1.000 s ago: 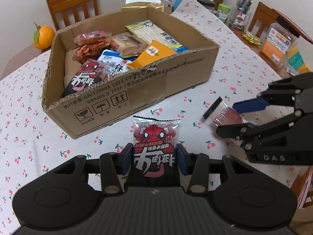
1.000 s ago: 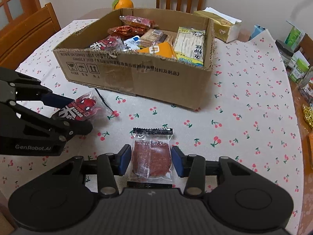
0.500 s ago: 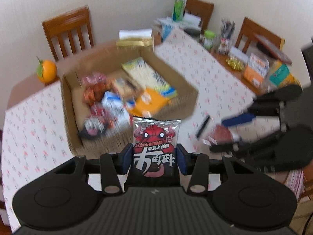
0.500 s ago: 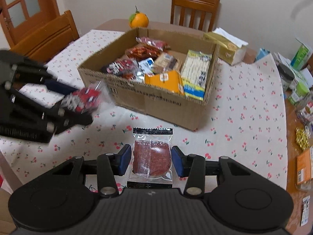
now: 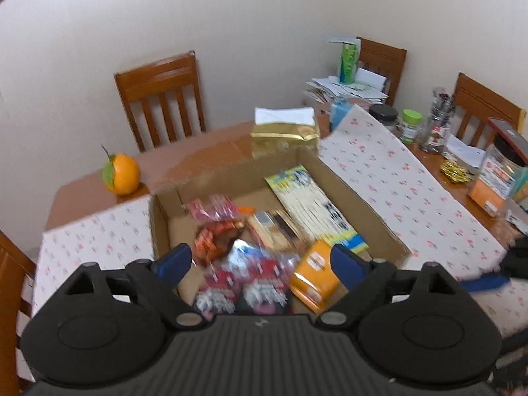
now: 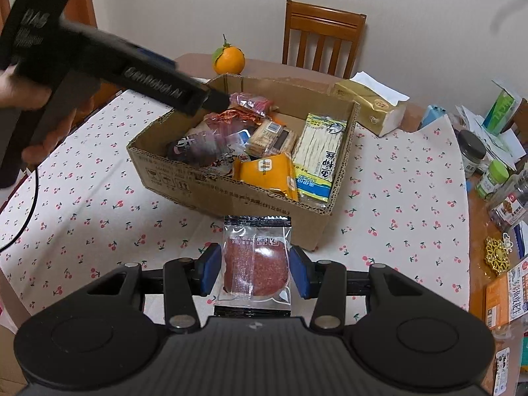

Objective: Organize snacks
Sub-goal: 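Carry both packets into the box and open both grippers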

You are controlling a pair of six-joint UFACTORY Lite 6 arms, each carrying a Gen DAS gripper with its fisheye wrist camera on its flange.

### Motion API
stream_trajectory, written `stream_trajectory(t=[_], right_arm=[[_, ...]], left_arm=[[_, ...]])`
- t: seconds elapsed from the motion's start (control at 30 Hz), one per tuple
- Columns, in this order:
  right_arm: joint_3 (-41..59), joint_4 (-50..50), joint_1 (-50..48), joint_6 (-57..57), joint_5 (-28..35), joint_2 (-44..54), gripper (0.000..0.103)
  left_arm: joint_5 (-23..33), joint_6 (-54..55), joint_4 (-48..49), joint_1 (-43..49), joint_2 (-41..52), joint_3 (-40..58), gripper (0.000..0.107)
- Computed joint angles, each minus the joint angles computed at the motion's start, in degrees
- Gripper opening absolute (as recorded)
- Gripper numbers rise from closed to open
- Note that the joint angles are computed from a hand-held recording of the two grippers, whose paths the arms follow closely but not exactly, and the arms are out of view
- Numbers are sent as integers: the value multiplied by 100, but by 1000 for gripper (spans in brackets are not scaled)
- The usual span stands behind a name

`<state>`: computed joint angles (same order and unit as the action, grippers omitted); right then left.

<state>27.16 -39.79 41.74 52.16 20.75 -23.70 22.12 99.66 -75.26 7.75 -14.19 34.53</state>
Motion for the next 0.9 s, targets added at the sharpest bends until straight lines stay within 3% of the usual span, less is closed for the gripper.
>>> stream_trajectory(t=[0.33,0.47,0.6,0.7,0.8,0.9], right_arm=[[917,451,-624,-1251,-125,584,50],[1603,689,-943,-1825,-336,1213,50],[2301,1268,-1285,-2486,-609,1962,51],[2929,1669,-1477,-2880,-685,2623,51],[3673,2062,-1638,-3323,-697,3359,51],[4632,2429,-1723,-3765,-554,4197,51]], left_arm=[[953,-334,573,1426,-1640,-1215,96],[594,-421,596,1642,-2093,-1452,98],[620,-168,461,2063,-2131,-1473,100],[295,-191,416,2064,-2100,-1487,100],[532,101,277,2429,-2083,-1529,100],[372,208,164,2452,-2027,-1556,100]])
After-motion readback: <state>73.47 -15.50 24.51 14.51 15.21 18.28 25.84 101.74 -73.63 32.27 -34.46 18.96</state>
